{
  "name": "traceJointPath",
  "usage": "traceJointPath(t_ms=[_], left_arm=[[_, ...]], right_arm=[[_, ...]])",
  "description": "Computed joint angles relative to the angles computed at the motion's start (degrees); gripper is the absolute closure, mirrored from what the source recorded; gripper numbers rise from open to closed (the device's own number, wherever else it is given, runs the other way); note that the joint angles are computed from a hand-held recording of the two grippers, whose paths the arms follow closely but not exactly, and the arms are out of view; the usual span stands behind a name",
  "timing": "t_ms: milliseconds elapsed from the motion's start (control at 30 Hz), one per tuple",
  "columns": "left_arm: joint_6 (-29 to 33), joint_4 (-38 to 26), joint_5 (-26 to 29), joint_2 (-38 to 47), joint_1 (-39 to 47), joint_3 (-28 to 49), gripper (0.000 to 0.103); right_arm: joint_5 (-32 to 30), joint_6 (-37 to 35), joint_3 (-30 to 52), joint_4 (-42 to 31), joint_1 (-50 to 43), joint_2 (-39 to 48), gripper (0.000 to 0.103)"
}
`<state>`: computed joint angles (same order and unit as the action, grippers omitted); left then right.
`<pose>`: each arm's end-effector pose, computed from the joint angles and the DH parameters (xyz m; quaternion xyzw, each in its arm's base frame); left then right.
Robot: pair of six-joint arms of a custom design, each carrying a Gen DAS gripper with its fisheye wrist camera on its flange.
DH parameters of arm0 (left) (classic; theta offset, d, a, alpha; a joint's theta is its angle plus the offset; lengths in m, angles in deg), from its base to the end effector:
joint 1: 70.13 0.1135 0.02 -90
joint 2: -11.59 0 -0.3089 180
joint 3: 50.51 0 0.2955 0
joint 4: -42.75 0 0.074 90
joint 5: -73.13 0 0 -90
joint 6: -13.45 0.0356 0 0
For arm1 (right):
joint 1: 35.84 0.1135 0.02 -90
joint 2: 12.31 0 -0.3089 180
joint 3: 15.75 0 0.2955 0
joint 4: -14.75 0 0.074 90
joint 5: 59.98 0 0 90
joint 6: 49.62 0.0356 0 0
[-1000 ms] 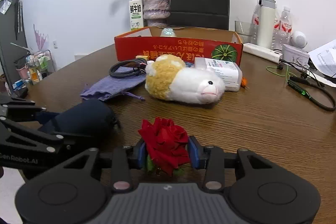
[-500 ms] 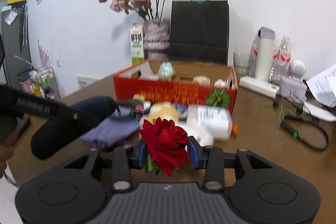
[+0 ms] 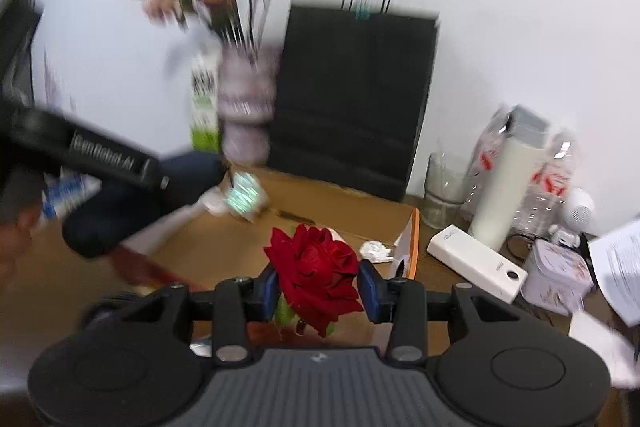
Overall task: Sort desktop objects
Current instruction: 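Place the glasses case and rose into the cardboard box, opening both tools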
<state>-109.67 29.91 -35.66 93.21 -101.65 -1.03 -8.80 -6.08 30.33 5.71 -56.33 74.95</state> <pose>0.2629 -0.1478 0.1858 -0.0752 0.9105 -0.0745 0.3998 0.2820 -0.0816 0.1493 -0.3095 0.8388 0.0837 0.4400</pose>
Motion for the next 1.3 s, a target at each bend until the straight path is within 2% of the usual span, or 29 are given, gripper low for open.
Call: traceJointPath(t_ms=[100,200,233,333,367,400,433,467,500,633,700,800,833,967,1067,1167,1233,1300], left_arm=[[2.78,-2.54,3.11,14.40,4.89,10.92,0.042],[4.38,-6.32,6.83,24.89,7.99,19.94,0.042],[5.13,-6.80,6.60,27.45,8.24,22.14,0.042],[6.41,-9.28,4.72,33.46,8.68,27.87,0.041],[6.39,-9.91,5.15,34.55,8.95,29.05,0.040],[6.63,-10.31,6.14,35.15,9.40,29.52,0.039],[6.66,-10.32,6.97,35.63,9.69,29.86,0.037],[6.96,-9.13,7.34,35.58,9.93,29.36,0.035],[7.29,-6.96,7.35,34.73,9.96,27.78,0.034],[7.08,-0.70,7.17,29.69,10.61,22.28,0.020],[6.88,0.06,8.41,25.88,11.37,19.93,0.020],[6.30,-2.33,6.07,20.58,11.51,18.15,0.016],[5.62,-3.97,5.16,19.05,11.42,17.83,0.011],[1.14,-11.66,3.05,14.34,10.39,17.01,0.010],[-0.82,-14.57,1.36,10.58,8.62,14.37,0.009],[-3.58,-15.10,-1.65,4.35,5.13,8.40,0.007],[-6.08,-13.55,-4.86,-0.95,1.13,2.78,0.003],[-10.35,-9.97,-9.58,-5.39,-4.42,-3.67,0.000]], right_arm=[[12.86,2.89,8.90,-1.23,9.67,9.95,0.064],[26.74,2.62,15.31,-0.98,17.41,18.47,0.064],[30.64,2.73,17.06,-1.16,19.32,20.96,0.064],[37.59,4.09,22.45,-1.60,22.96,27.52,0.064],[38.22,4.50,22.87,-0.23,23.58,28.23,0.064],[38.33,4.81,23.45,0.84,24.00,28.76,0.057],[37.67,5.10,23.86,1.37,23.99,29.04,0.049],[36.69,5.41,23.80,2.65,23.68,29.11,0.033],[34.35,5.86,23.50,3.79,22.91,28.88,0.026],[26.27,9.75,23.85,1.98,19.29,27.02,0.024],[21.95,12.26,24.37,-0.65,17.13,25.50,0.024],[16.83,14.74,26.57,-7.96,14.40,23.69,0.023],[15.53,15.76,27.07,-10.12,13.62,23.10,0.023],[8.46,20.33,27.50,-17.36,10.51,20.60,0.022],[7.54,21.57,23.07,-16.83,10.49,16.74,0.022],[6.44,20.97,15.18,-13.42,8.91,10.14,0.022],[4.36,20.32,8.38,-10.04,6.73,4.69,0.021],[0.91,18.38,2.19,-7.15,3.64,0.12,0.015]])
